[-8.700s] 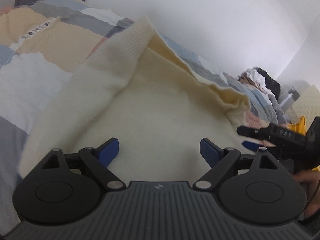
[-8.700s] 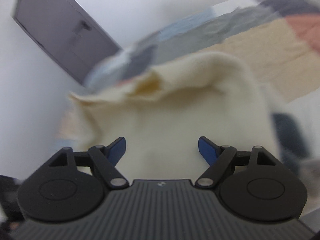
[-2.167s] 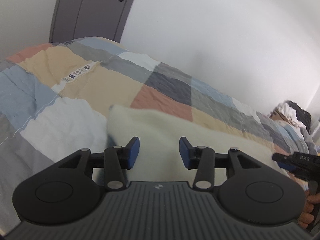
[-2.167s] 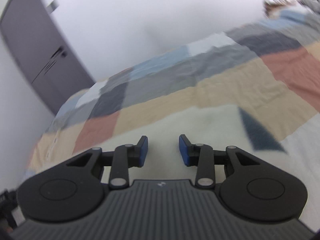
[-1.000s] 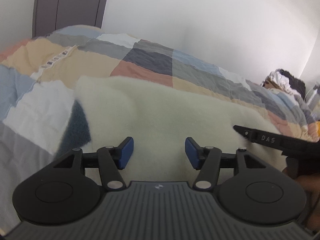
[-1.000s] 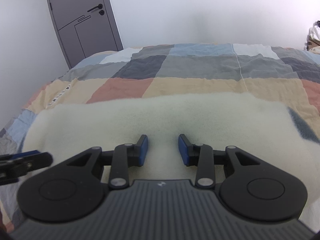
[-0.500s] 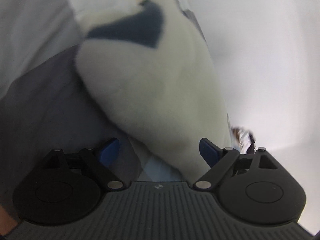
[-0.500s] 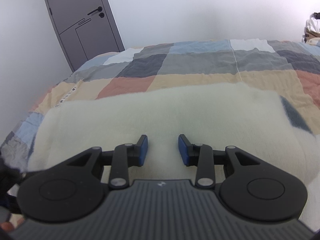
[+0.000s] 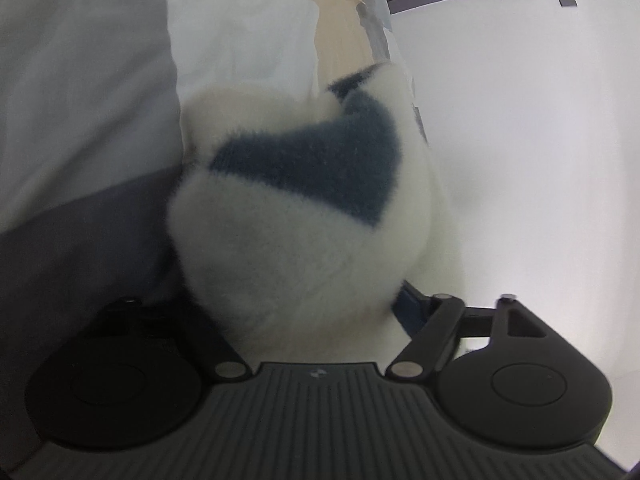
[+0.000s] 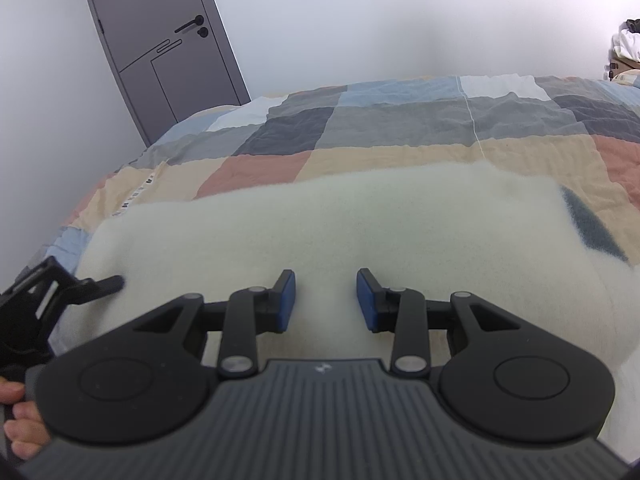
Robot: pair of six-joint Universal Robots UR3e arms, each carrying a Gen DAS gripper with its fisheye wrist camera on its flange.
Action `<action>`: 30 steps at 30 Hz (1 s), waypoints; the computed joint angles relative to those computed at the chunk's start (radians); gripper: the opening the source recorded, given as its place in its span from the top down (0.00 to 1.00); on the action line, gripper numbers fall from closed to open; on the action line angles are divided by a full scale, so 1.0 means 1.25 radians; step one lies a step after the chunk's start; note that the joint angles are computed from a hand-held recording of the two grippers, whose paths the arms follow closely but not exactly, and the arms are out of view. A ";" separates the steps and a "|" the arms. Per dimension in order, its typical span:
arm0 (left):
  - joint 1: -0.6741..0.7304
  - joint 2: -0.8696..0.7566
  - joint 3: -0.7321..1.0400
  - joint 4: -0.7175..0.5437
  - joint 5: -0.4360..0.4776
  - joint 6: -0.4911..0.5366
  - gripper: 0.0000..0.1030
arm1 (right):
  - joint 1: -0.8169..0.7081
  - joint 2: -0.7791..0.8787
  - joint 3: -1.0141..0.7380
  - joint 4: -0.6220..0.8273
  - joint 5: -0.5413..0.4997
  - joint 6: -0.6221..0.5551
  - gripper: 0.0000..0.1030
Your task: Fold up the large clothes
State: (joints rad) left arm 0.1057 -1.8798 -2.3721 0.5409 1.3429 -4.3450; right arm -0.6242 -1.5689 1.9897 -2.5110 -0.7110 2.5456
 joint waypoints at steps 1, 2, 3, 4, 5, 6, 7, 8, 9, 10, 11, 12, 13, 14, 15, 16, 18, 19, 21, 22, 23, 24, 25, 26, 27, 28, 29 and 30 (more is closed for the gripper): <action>-0.005 0.004 0.006 -0.013 0.009 0.007 0.30 | 0.001 -0.001 0.001 -0.003 -0.002 -0.001 0.64; -0.009 0.007 0.008 -0.016 0.015 0.007 0.33 | 0.003 -0.003 0.004 -0.009 -0.006 -0.001 0.64; -0.013 0.008 0.009 -0.016 0.021 0.008 0.36 | 0.007 -0.005 0.006 -0.016 -0.011 0.002 0.64; -0.014 0.011 0.002 -0.009 0.025 0.017 0.37 | 0.008 -0.007 0.008 -0.020 -0.014 0.004 0.64; -0.012 0.018 -0.003 -0.011 0.027 0.028 0.39 | 0.009 -0.010 0.008 -0.021 -0.016 0.006 0.64; -0.006 0.025 -0.013 -0.007 0.024 0.040 0.40 | 0.010 -0.011 0.008 -0.019 -0.017 0.007 0.64; -0.002 0.030 -0.020 -0.002 0.021 0.047 0.41 | 0.009 -0.015 0.009 -0.017 -0.017 0.009 0.64; 0.003 0.032 -0.027 0.005 0.016 0.053 0.41 | 0.007 -0.020 0.011 -0.014 -0.016 0.009 0.64; 0.003 0.032 -0.027 0.009 0.015 0.053 0.42 | 0.005 -0.026 0.014 -0.011 -0.014 0.007 0.64; 0.005 0.030 -0.030 0.015 0.010 0.053 0.42 | 0.000 -0.034 0.016 -0.002 -0.011 0.005 0.64; 0.007 0.028 -0.034 0.024 0.006 0.052 0.42 | -0.006 -0.042 0.016 0.018 -0.004 0.003 0.62; 0.010 0.026 -0.040 0.035 0.002 0.055 0.42 | -0.013 -0.046 0.007 0.050 0.009 -0.004 0.62; 0.020 0.016 -0.055 0.061 -0.008 0.066 0.42 | -0.023 -0.051 -0.004 0.094 0.025 -0.019 0.59; 0.024 0.020 -0.058 0.061 -0.012 0.075 0.42 | -0.036 -0.059 -0.013 0.151 0.049 -0.042 0.50; 0.021 0.024 -0.056 0.056 -0.008 0.080 0.42 | -0.050 -0.067 -0.028 0.231 0.079 -0.077 0.43; 0.020 0.017 -0.047 0.053 -0.005 0.087 0.42 | -0.065 -0.074 -0.049 0.329 0.109 -0.122 0.31; 0.022 0.018 -0.044 0.051 -0.006 0.096 0.42 | -0.097 -0.079 -0.097 0.547 0.166 -0.228 0.16; 0.023 0.018 -0.046 0.054 -0.009 0.098 0.42 | -0.106 -0.073 -0.128 0.657 0.187 -0.280 0.15; 0.028 0.014 -0.048 0.062 -0.015 0.101 0.42 | -0.106 -0.016 -0.238 0.926 0.203 -0.401 0.14; 0.029 0.013 -0.049 0.064 -0.017 0.100 0.42 | -0.098 0.030 -0.303 1.058 0.202 -0.460 0.13; 0.033 0.010 -0.051 0.068 -0.021 0.101 0.42 | -0.087 0.068 -0.350 1.141 0.195 -0.488 0.13; 0.034 0.007 -0.051 0.072 -0.023 0.102 0.42 | -0.075 0.091 -0.372 1.172 0.185 -0.490 0.13; 0.035 0.005 -0.052 0.073 -0.024 0.102 0.42 | -0.063 0.106 -0.379 1.176 0.176 -0.481 0.13; 0.037 0.004 -0.052 0.074 -0.027 0.101 0.42 | -0.052 0.118 -0.379 1.165 0.167 -0.465 0.13; 0.039 0.004 -0.052 0.073 -0.029 0.100 0.42 | -0.040 0.136 -0.387 1.162 0.158 -0.455 0.13; 0.041 0.005 -0.051 0.072 -0.031 0.100 0.42 | -0.026 0.163 -0.407 1.171 0.148 -0.450 0.13; 0.042 0.007 -0.051 0.067 -0.033 0.101 0.42 | -0.015 0.188 -0.418 1.167 0.141 -0.429 0.13; 0.043 0.008 -0.051 0.066 -0.035 0.103 0.42 | -0.005 0.205 -0.418 1.145 0.138 -0.397 0.13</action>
